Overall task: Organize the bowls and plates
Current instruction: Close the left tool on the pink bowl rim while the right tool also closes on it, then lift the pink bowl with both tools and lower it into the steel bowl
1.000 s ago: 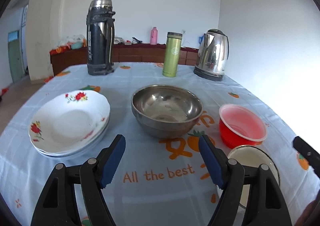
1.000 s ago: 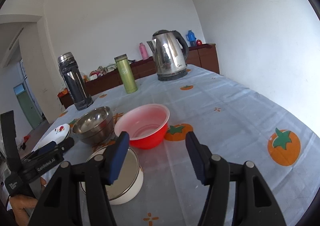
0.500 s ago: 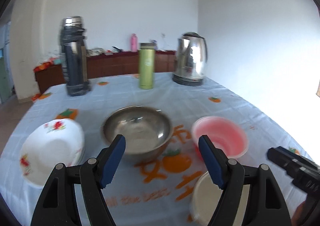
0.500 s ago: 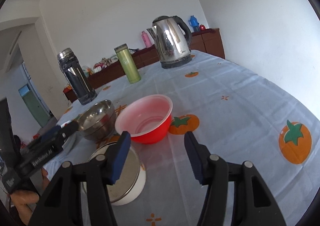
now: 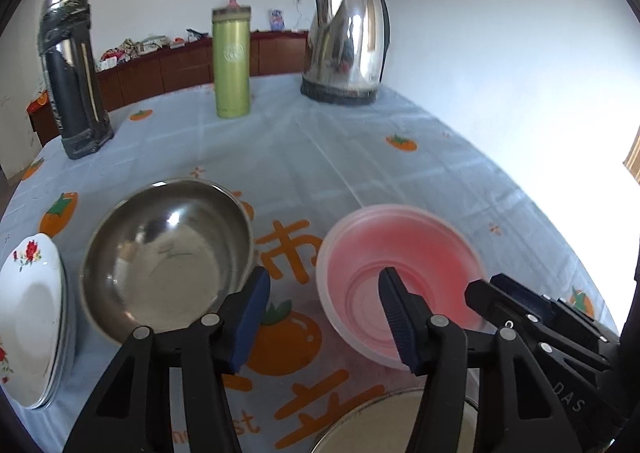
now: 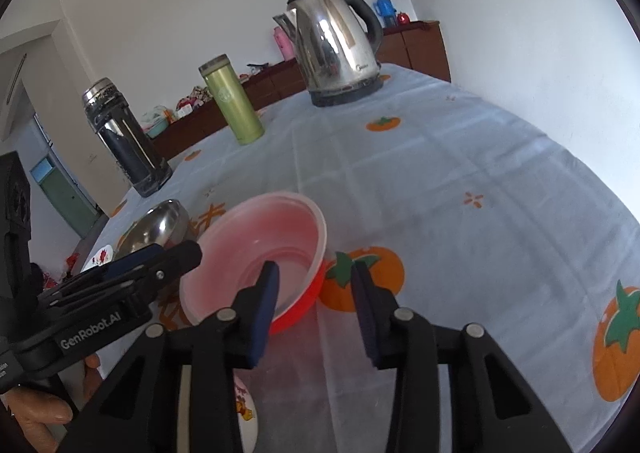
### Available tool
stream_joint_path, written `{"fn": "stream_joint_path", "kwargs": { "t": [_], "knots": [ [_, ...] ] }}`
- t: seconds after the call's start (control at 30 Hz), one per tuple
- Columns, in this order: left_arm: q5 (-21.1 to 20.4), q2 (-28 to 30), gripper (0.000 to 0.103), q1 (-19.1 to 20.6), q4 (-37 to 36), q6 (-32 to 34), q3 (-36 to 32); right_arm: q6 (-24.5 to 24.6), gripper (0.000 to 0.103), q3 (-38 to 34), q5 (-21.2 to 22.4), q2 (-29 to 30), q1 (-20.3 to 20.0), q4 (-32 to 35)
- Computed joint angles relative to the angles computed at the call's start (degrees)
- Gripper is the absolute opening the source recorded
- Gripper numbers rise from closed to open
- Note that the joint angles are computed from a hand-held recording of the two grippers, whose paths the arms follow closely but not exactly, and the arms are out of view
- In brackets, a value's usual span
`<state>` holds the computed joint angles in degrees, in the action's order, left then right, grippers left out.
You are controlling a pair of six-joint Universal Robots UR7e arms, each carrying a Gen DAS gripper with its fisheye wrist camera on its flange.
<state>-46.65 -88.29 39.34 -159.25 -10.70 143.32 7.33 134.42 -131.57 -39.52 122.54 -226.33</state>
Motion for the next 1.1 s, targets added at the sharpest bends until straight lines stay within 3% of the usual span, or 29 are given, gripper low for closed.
{"fn": "stream_joint_path", "kwargs": {
  "t": [0.1, 0.3, 0.63, 0.87, 1.1],
  "knots": [
    [-2.25, 1.34, 0.038, 1.17, 1.91, -0.07, -1.6, 0.2, 0.029, 0.17, 0.95, -0.42, -0.62, 0.59],
    [-4.38, 3.02, 0.017, 2.07, 4.75, 0.54, -3.3, 0.93, 0.018, -0.17, 2.1, -0.57, -1.45, 3.23],
    [-4.87, -0.76, 0.015, 0.5, 0.24, -0.09, -1.24, -0.09, 0.017, -1.05, 0.75, -0.3, 1.89, -0.79],
    [1.84, -8.64, 0.015, -2.59, 0.17, -0.42, 0.91, -0.47, 0.017, -6.81, -1.02, 1.15, 7.21, 1.42],
    [6.06, -12.74, 0.015, 0.76, -2.18, 3.05, 0.2, 2.38, 0.017, -14.98, 0.05, 5.06, 10.01, 8.29]
  ]
}}
